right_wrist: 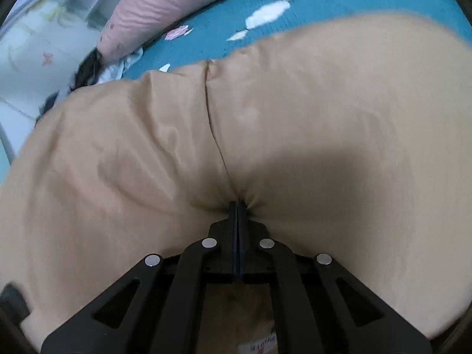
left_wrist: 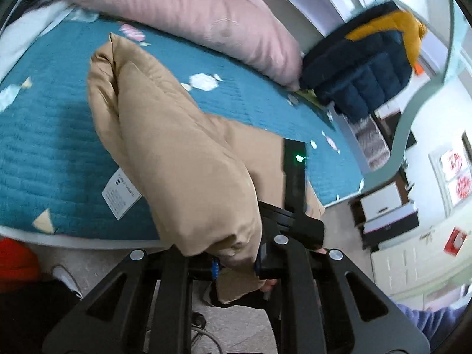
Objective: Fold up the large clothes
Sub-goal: 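Lift the folded jacket end with the left gripper while the right gripper holds the hem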
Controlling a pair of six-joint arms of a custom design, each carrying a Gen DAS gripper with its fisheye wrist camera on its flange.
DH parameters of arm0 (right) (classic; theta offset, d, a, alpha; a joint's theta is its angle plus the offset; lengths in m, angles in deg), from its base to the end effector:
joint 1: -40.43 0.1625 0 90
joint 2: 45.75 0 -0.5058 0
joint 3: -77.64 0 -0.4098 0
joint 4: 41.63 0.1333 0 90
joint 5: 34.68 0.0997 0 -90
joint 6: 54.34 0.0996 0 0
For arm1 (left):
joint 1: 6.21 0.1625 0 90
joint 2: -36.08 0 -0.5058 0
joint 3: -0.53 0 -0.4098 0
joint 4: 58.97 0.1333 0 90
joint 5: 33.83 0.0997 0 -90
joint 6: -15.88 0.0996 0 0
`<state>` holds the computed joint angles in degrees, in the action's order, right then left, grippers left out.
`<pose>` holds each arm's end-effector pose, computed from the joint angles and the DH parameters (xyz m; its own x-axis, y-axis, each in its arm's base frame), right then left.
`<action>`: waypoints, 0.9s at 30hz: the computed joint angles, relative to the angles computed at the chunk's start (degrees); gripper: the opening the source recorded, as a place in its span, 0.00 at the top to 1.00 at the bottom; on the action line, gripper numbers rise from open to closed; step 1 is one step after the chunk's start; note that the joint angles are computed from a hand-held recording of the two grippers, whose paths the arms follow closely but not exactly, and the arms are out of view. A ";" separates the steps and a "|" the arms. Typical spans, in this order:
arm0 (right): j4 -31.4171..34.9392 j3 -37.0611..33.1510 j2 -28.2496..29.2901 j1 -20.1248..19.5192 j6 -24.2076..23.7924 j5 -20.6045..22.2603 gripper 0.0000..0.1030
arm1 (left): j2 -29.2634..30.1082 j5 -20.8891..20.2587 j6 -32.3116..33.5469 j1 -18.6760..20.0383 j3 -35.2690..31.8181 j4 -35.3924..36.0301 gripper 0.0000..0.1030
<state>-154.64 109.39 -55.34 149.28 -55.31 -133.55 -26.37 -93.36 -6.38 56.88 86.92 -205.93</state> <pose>0.4281 -0.8888 -0.0047 -0.9302 -0.3330 0.1544 -0.3389 0.9408 -0.0122 -0.1705 -0.7420 0.4270 -0.9708 -0.1503 -0.1871 0.0127 0.7464 -0.6654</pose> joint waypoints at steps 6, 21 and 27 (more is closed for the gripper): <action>-8.62 10.88 -8.17 -0.29 0.20 2.04 0.94 | 4.45 -0.77 5.54 -1.28 -5.04 0.65 0.86; -22.85 23.64 -20.40 -5.48 3.58 -6.70 0.94 | 26.41 -10.50 16.83 -1.11 -32.55 17.86 0.86; -29.38 25.88 -22.19 -5.74 1.11 -15.92 0.94 | 36.39 -12.69 16.70 0.33 -46.64 29.26 0.86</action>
<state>-184.02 135.27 -77.53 143.54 -54.20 -149.47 10.02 -106.04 10.32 57.21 40.28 -176.68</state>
